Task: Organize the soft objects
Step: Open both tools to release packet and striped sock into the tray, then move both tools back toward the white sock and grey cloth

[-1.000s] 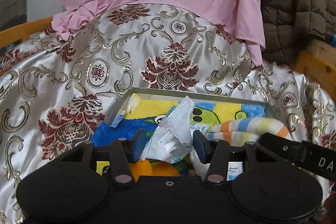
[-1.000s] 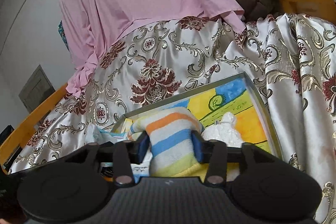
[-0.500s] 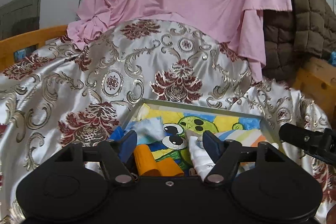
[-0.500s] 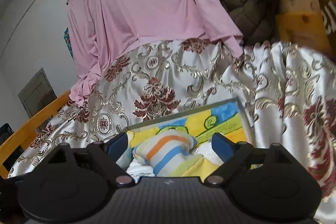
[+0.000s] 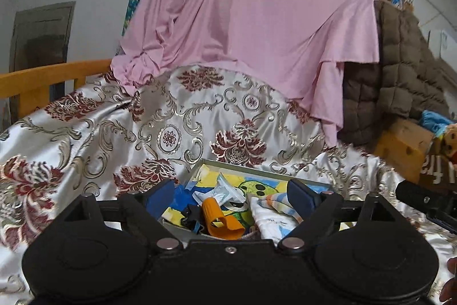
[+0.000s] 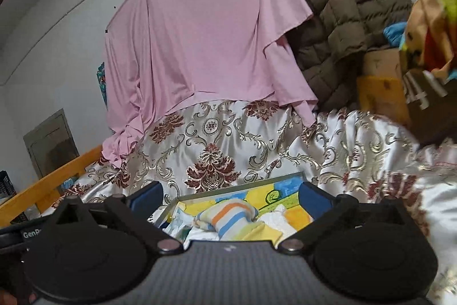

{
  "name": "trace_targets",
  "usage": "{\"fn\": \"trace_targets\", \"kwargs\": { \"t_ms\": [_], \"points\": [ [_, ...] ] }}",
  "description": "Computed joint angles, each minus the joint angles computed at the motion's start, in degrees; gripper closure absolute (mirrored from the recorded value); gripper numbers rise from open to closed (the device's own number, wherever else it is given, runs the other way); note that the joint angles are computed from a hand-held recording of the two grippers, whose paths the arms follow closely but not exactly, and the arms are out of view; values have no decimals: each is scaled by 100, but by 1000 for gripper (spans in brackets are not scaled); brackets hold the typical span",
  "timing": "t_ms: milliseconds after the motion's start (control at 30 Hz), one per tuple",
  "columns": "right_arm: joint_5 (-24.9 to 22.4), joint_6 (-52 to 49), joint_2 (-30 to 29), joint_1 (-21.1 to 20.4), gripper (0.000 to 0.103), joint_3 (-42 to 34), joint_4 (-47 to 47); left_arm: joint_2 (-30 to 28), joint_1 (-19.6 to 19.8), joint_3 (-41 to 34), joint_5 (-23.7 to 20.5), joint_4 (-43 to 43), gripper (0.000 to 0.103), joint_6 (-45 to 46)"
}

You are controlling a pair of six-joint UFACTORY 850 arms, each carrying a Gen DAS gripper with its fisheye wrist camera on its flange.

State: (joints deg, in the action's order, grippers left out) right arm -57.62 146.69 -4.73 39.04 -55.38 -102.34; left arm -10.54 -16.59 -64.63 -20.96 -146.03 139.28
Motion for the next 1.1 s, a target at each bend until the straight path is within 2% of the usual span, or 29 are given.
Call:
{"fn": "trace_targets", "kwargs": {
  "t_ms": [100, 167, 367, 500, 800, 1100],
  "points": [
    [-364, -165, 42, 334, 0, 57, 281, 374, 91, 464, -236, 71, 15, 12],
    [-592, -273, 53, 598, 0, 92, 506, 598, 172, 742, -377, 282, 9, -131],
    [-1277, -597, -31, 1299, 0, 42, 983, 1141, 502, 1411, -799, 1083, 9, -826],
    [-1733, -726, -172, 1675, 0, -44, 1340, 1371, 678, 1703, -929, 1321, 8, -910],
    [-1930, -806, -367, 2096, 0, -129, 1942, 1828, 1063, 2337, -1182, 1358, 8, -445],
    [-1949, -372, -535, 2309, 0, -169, 2532, 2014, 1297, 2778, -1133, 1625, 7, -352]
  ]
}}
